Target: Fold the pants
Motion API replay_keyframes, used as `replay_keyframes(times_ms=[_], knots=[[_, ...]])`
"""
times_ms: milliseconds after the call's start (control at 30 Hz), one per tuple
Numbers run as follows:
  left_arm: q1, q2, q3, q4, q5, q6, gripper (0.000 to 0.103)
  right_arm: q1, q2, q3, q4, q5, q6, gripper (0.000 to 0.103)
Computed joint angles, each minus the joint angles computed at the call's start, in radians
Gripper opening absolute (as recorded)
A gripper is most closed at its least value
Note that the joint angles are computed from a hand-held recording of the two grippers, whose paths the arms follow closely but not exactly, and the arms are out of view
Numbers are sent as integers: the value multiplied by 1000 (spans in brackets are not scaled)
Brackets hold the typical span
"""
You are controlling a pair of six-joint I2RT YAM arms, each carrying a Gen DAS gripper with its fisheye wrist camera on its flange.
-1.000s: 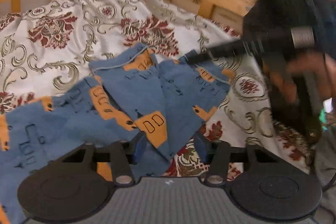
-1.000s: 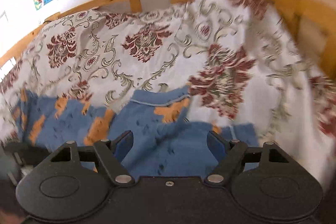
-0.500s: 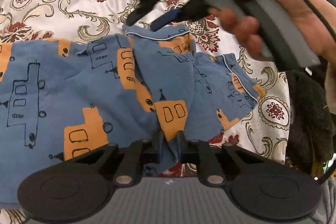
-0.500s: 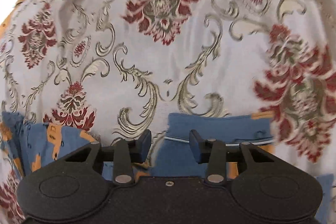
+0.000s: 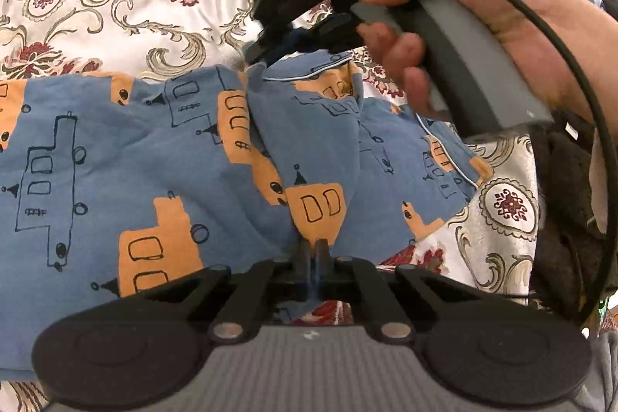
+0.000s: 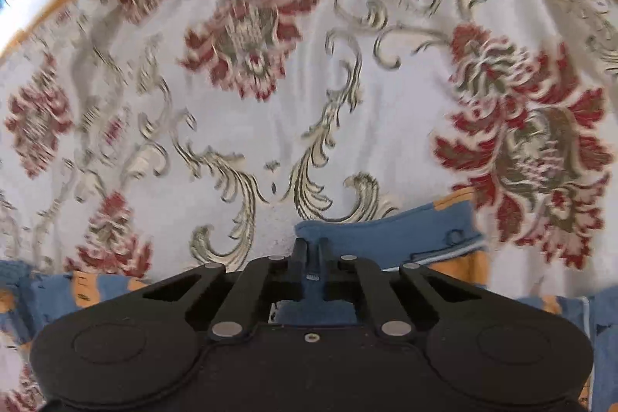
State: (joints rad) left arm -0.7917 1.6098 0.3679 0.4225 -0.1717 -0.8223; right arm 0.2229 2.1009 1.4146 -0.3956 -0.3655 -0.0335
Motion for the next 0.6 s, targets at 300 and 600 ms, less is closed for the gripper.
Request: replay_keyframes(times_ms=[300, 600], knots=[[-99, -69, 15, -70, -142, 111, 0, -353, -377, -421, 281, -332, -89, 5], [-266, 40, 149, -149, -309, 327, 0, -634, -450, -690, 426, -356, -309, 5]])
